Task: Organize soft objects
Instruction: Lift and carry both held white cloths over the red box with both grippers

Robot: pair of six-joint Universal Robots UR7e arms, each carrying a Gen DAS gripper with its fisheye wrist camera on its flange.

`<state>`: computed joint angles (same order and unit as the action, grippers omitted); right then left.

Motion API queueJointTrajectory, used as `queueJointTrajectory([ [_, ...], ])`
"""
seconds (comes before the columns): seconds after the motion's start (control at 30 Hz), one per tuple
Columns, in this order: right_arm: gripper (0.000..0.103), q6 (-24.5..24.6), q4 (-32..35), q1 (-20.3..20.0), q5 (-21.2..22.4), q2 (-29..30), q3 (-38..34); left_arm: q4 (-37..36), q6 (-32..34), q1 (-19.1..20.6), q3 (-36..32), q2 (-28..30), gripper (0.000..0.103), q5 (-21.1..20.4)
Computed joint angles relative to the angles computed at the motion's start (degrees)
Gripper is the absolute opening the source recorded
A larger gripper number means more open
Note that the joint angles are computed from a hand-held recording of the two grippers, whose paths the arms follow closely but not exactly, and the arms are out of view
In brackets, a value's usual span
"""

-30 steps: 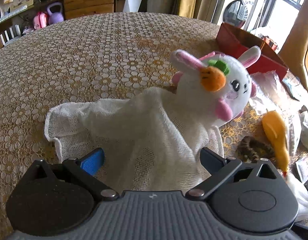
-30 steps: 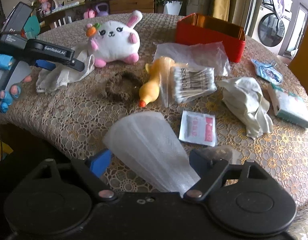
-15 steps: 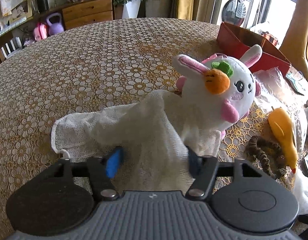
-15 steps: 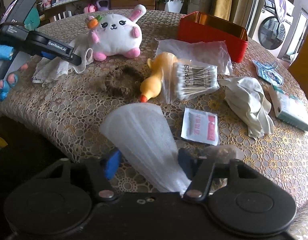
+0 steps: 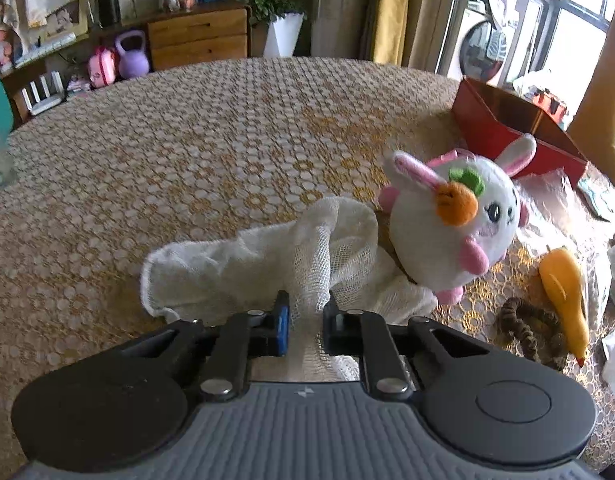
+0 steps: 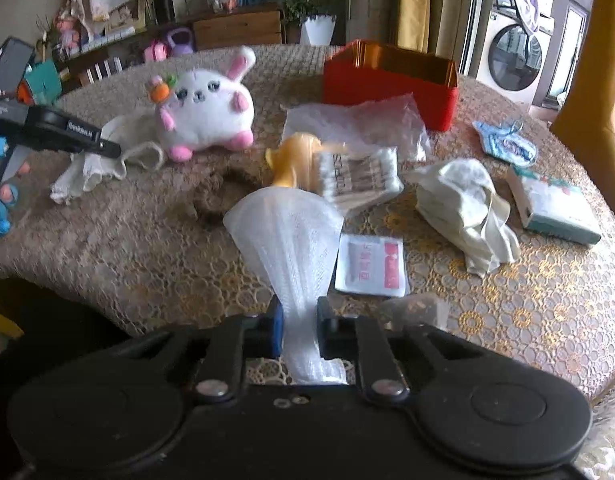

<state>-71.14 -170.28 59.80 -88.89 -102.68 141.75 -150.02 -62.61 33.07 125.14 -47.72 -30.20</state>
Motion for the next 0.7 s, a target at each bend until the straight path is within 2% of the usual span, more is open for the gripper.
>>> queueJointTrajectory([
  [0.17, 0.014, 1.3, 4.6, 0.0, 3.3, -3.7, -1.0, 2.1, -0.5, -2.5, 0.7, -2.5, 0.014, 2.5],
  [0.33, 0.014, 5.4, 9.2, 1.2, 5.6, -6.0, -3.5, 1.3, 3.4, -4.9, 0.2, -4.8, 0.014, 4.0],
  [0.7, 0.014, 10.8, 13.5, 6.0, 7.6, -6.2, -9.4, -7.0, 23.1, -7.6, -7.9, -3.9, 0.014, 2.6],
])
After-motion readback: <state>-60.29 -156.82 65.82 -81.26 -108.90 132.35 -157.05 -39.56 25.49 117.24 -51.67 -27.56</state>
